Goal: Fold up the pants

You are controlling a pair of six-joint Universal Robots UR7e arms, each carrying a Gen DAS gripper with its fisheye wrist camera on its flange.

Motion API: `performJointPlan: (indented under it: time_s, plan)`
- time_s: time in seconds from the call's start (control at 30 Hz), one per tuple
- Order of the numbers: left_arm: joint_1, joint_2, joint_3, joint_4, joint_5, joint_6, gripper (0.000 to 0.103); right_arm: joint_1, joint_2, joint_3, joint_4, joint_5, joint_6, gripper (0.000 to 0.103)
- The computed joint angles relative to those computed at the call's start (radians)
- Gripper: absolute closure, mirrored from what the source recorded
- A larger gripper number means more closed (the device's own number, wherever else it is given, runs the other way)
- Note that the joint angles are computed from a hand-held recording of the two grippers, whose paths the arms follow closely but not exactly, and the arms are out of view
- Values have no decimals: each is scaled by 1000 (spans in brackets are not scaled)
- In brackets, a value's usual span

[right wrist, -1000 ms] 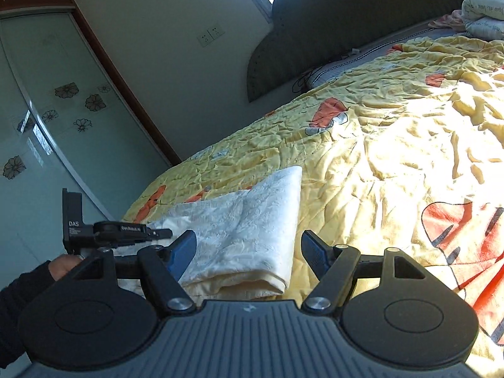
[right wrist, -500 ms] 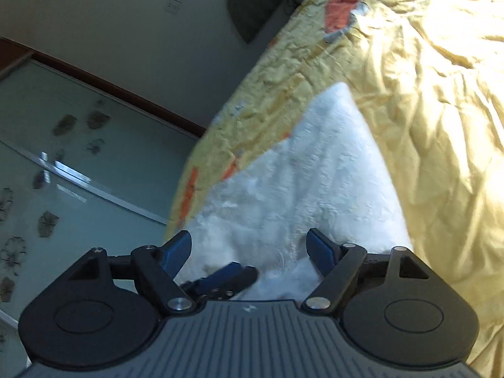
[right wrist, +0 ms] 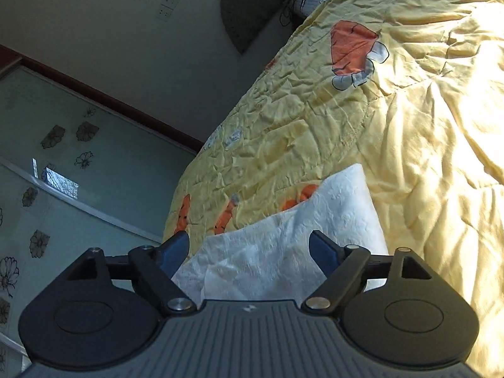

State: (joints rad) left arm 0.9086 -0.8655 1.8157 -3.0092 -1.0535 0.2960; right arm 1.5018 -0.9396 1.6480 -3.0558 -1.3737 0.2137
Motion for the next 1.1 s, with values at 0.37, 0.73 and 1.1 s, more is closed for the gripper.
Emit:
performJointPlan:
  time_s: [0.37,0.73,1.1]
  plan:
    - [26,-39,13,-15,-68,-98,40,11,-27,42,41,-39,-70,23]
    - [56,-52,39,-62,-101,-142,33,8,-105,283,-14,-4,-174,29]
    - [94,-336,231,-393,119,-458,27,256,6,232,-143,-306,-623,24]
